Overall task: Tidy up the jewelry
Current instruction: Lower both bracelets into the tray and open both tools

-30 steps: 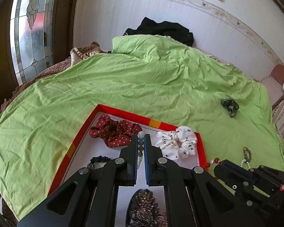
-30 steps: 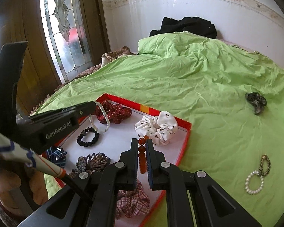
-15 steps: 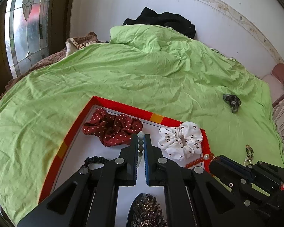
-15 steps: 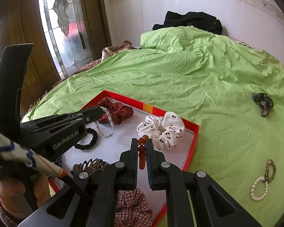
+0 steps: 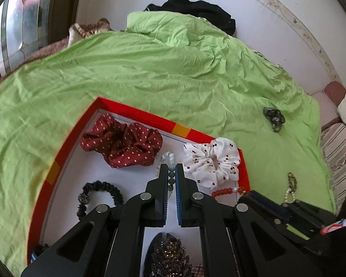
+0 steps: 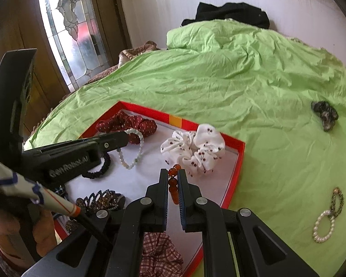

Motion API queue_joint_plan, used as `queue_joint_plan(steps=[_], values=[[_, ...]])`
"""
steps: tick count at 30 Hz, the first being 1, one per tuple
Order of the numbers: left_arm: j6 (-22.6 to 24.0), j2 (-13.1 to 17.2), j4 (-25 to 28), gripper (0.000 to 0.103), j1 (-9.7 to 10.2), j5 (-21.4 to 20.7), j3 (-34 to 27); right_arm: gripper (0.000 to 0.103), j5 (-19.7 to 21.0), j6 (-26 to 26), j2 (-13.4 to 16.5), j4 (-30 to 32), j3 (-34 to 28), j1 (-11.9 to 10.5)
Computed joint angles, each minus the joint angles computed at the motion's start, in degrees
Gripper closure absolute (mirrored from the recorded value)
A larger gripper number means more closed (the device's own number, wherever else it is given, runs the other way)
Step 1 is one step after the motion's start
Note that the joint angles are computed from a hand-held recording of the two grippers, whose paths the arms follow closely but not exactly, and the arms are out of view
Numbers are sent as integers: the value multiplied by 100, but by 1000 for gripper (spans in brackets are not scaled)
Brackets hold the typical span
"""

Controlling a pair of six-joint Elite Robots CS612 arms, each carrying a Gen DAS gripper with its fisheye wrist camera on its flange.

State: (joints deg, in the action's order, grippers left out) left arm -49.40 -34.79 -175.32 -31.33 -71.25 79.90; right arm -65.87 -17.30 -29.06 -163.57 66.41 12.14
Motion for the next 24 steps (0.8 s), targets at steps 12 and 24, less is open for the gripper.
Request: queue_joint_plan(steps=[12,24], values=[[-329,-4,390,98,93,-377,-24,94,-2,20,102,436,-139,-4],[-739,-94,744,98,150,-356,114,94,104,-135,101,683,-88,33]])
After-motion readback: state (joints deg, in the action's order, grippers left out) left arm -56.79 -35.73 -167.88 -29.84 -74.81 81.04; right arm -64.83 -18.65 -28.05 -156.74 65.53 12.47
